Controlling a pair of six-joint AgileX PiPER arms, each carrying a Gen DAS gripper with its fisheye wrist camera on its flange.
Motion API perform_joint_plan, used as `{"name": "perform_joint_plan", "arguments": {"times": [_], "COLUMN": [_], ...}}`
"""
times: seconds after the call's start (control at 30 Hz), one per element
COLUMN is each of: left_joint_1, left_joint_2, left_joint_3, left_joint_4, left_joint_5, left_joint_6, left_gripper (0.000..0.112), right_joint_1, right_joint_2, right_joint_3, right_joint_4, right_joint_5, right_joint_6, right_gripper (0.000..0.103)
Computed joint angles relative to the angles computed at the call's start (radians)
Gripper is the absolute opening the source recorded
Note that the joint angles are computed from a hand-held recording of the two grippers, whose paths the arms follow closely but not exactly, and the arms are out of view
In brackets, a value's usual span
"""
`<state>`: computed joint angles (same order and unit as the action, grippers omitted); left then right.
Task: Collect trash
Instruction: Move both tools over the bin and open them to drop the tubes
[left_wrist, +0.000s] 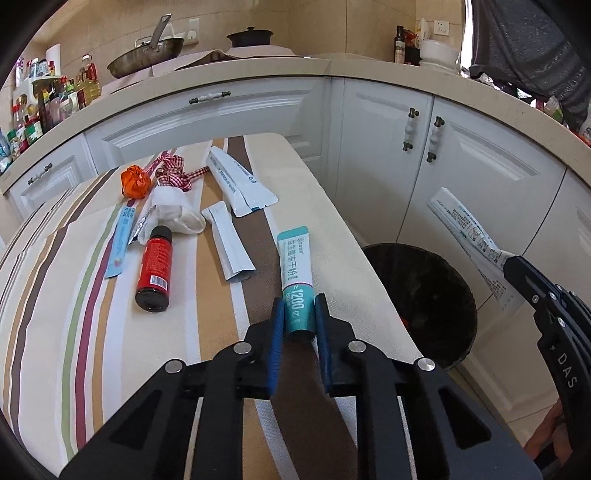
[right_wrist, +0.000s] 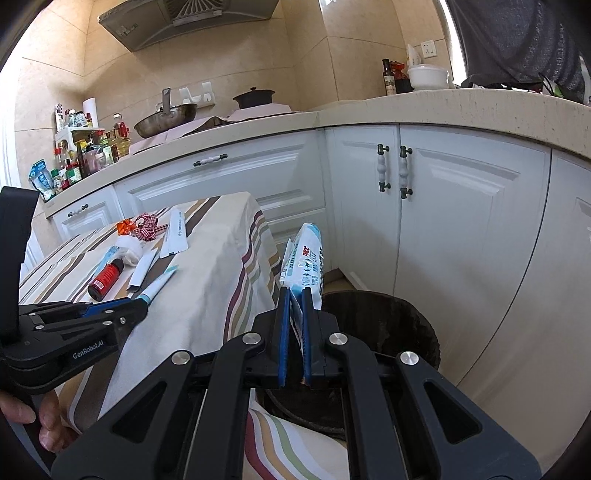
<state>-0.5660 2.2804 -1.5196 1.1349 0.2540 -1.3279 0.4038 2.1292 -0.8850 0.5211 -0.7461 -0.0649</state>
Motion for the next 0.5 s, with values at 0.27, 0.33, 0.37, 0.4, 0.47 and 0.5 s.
{"name": "perform_joint_plan", "arguments": {"times": [0.27, 0.33, 0.37, 0.4, 0.47, 0.5], "left_joint_1": [0.002, 0.001, 0.001, -0.001, -0.004, -0.008], "left_joint_2": [-0.04, -0.061, -0.067, -0.077, -0.085, -0.087], "left_joint_3": [0.066, 0.092, 0.1, 0.112, 0.118, 0.117], "left_joint_4": [0.242, 0.371, 0.423, 0.494, 0.563, 0.596], "left_joint_5": [-0.031, -0.037, -0.038, -0.039, -0.042, -0.045], "left_joint_6": [-0.231, -0.356, -0.405, -0.471, -0.532, -0.559], "left_gripper": [0.011, 0.01, 0.01, 0.01, 0.01, 0.01], "right_joint_1": [0.016, 0.021, 0.022, 0.024, 0.029, 0.029], "right_joint_2": [-0.018, -0.025, -0.029, -0.033, -0.042, -0.045], "right_joint_3": [0.014, 0.02, 0.023, 0.028, 0.041, 0.045], "right_joint_4": [0.046, 0.058, 0.065, 0.073, 0.091, 0.098], "right_joint_5": [-0.014, -0.021, -0.023, -0.027, -0.038, -0.042], "right_joint_6": [-0.038, -0.05, -0.055, -0.06, -0.07, -0.075], "right_gripper": [0.006, 0.006, 0.006, 0.006, 0.006, 0.006]}}
